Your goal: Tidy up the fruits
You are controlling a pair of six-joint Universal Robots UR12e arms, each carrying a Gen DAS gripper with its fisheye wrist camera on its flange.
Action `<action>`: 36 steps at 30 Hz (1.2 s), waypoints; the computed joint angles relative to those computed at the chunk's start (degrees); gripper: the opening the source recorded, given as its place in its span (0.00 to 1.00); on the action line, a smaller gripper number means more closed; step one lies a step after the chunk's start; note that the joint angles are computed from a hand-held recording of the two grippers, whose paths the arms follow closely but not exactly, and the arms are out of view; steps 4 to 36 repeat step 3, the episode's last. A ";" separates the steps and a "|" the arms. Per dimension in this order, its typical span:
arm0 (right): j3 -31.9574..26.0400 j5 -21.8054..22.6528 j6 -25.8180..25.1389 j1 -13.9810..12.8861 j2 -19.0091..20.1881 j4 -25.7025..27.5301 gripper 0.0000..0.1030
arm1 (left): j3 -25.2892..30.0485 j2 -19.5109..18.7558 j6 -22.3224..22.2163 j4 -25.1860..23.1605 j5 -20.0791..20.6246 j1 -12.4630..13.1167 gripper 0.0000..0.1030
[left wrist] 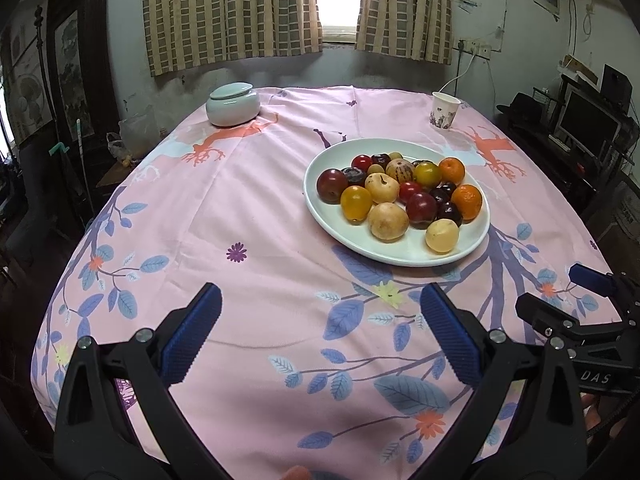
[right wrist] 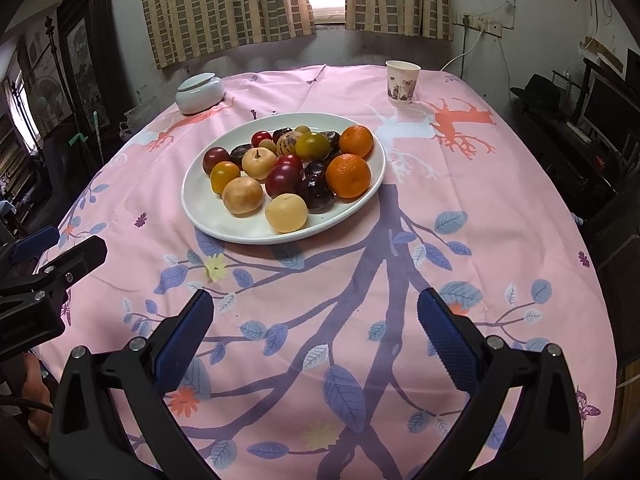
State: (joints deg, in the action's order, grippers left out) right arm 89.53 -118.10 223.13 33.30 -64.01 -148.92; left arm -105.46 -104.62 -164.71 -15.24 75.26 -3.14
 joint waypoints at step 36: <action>0.00 0.18 0.12 0.00 0.03 0.02 0.99 | 0.25 -0.08 -0.08 -0.81 0.05 0.06 0.98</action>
